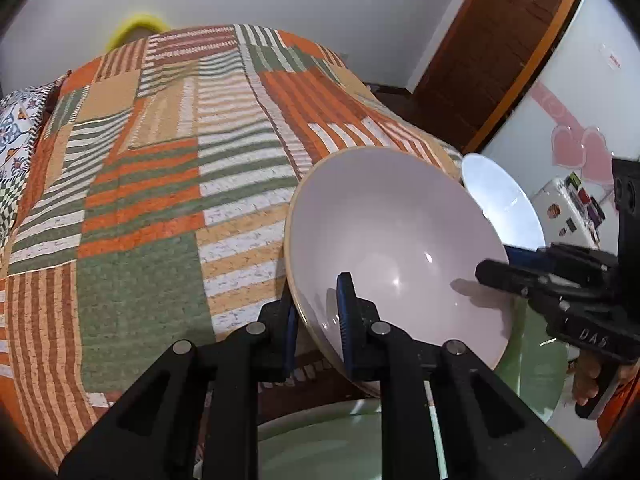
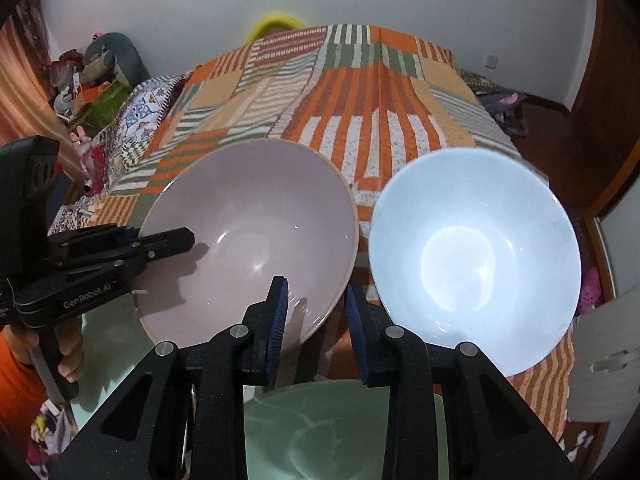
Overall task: Organize plates and bowls
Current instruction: 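Lift the pink bowl with both grippers and carry it beside the plate stack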
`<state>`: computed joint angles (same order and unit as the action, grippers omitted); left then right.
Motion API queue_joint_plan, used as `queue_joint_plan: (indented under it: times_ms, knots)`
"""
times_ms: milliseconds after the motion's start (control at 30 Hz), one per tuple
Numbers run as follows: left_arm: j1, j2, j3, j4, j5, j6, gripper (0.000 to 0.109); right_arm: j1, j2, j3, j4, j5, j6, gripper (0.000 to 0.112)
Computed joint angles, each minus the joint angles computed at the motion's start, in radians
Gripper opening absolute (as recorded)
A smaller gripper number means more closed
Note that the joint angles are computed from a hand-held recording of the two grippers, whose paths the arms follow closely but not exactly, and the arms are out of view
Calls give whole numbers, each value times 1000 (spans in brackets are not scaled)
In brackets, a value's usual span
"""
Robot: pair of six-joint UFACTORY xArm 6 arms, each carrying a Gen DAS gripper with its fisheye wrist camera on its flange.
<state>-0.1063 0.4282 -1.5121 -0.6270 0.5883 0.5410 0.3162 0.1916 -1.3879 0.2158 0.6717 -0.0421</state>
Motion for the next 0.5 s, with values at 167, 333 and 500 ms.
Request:
queue_joint_plan:
  times_ms: [167, 333, 500]
  knots:
    - [15, -43, 46, -27, -66, 31, 18, 19, 18, -20, 21, -15, -10, 26]
    - [44, -94, 104, -15, -104, 50, 18, 41, 46, -62, 62, -23, -20, 25]
    - [107, -149, 173, -40, -118, 81, 18, 88, 96, -140, 76, -11, -30, 25]
